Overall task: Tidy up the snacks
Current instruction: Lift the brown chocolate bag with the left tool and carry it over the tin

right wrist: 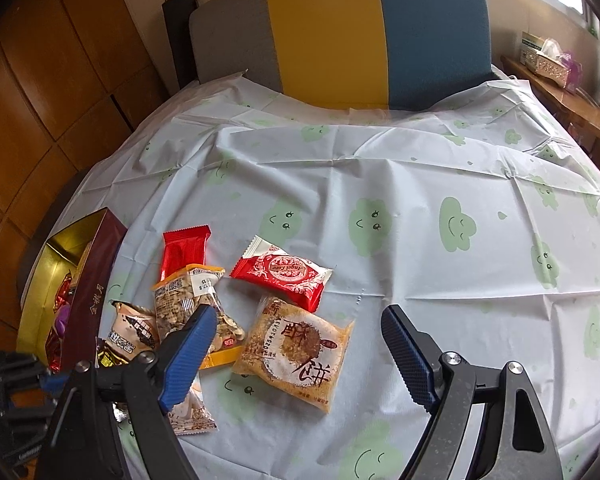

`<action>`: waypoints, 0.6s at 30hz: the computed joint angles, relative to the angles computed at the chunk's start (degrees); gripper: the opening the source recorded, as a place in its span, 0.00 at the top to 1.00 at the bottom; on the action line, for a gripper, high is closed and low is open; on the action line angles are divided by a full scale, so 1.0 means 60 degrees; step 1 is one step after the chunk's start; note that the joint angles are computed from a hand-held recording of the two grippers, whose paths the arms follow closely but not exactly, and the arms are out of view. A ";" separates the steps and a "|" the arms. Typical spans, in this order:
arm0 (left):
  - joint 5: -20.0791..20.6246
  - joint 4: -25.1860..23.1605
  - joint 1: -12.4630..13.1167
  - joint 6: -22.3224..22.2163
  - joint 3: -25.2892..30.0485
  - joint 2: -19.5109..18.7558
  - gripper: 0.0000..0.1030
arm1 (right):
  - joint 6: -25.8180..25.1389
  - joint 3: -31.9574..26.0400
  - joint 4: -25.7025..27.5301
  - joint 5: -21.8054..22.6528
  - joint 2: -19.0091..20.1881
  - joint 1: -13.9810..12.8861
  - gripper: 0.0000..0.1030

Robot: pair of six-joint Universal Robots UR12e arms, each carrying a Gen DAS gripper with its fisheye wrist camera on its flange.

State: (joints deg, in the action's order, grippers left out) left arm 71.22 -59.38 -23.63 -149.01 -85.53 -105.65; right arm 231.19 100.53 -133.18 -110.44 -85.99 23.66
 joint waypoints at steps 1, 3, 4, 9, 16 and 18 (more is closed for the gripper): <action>0.0154 0.0400 -0.0017 -0.0054 -0.0175 0.0088 0.76 | 0.0045 0.0009 -0.0020 0.0006 -0.0011 -0.0001 0.18; 0.0148 0.0575 0.0011 -0.0207 -0.0242 0.0129 0.66 | 0.0084 0.0014 -0.0059 -0.0006 -0.0017 0.0010 0.18; 0.0207 0.0547 0.0008 -0.0278 -0.0196 0.0109 0.65 | 0.0087 0.0008 -0.0052 -0.0021 -0.0014 0.0016 0.18; 0.0622 0.0964 -0.0102 -0.0043 -0.0098 -0.0031 0.40 | 0.0086 -0.0010 -0.0092 0.0039 -0.0002 0.0034 0.18; 0.0877 0.0458 -0.0271 0.0416 0.0363 -0.0454 0.32 | 0.0162 -0.0004 -0.0085 0.0233 -0.0005 -0.0010 0.17; 0.1005 0.0273 -0.0332 0.0523 0.0503 -0.0581 0.32 | 0.0165 0.0012 -0.0118 0.0256 -0.0016 -0.0020 0.17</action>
